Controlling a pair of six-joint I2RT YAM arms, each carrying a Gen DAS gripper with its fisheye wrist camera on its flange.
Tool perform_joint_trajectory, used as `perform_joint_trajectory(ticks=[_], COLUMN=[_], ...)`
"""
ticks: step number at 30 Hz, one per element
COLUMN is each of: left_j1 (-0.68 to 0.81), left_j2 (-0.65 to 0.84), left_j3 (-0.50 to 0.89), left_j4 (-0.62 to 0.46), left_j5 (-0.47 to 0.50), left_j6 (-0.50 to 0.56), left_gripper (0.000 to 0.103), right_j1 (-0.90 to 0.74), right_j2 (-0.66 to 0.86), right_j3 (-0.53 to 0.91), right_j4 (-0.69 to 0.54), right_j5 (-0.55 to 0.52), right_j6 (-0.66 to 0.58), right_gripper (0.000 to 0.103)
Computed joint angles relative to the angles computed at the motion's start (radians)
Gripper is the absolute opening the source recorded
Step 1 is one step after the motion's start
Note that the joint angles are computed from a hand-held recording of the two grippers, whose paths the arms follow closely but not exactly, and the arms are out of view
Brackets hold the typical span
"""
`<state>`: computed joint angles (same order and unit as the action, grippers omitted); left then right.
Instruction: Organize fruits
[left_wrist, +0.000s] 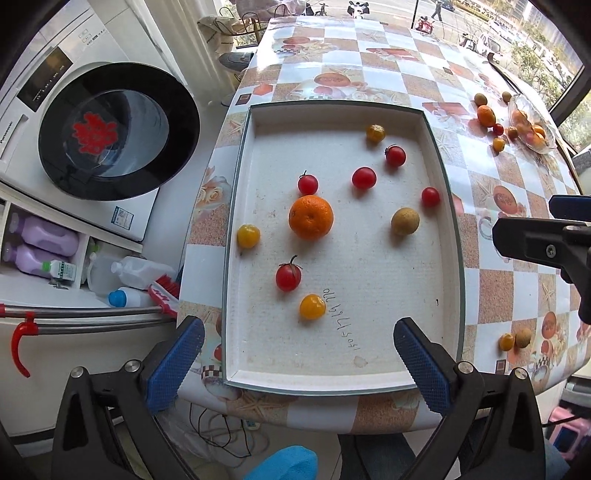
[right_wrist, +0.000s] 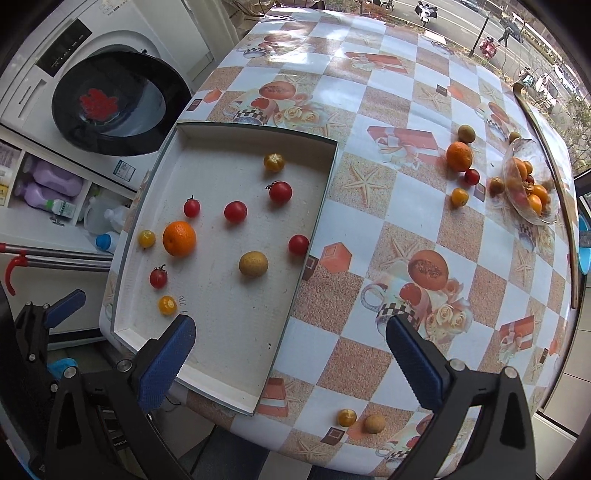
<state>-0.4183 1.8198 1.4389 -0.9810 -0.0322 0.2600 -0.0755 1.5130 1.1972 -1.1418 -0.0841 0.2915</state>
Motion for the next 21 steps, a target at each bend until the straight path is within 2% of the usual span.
perform_joint_trajectory(ticks=[6,13,21], left_j1=[0.017,0.011,0.003], left_j2=[-0.029,-0.080,-0.107], left_j3=[0.029,0.004,-0.002], left_j4=[-0.093,-0.102,-0.112], left_j5=[0.017,-0.020,-0.029], left_j6=[0.056,0.134,0.138], left_gripper=[0.103,0.103,0.103], right_j1=[0.062,0.122,0.127], right_j2=[-0.046,-0.083,-0.118], right_j3=[0.017,0.046,0.059], right_j4=[-0.063,-0.117,-0.149], right_j5=[0.048,0.107,0.117], right_j6=[0.029,0.053,0.055], right_gripper=[0.103,0.103,0.103])
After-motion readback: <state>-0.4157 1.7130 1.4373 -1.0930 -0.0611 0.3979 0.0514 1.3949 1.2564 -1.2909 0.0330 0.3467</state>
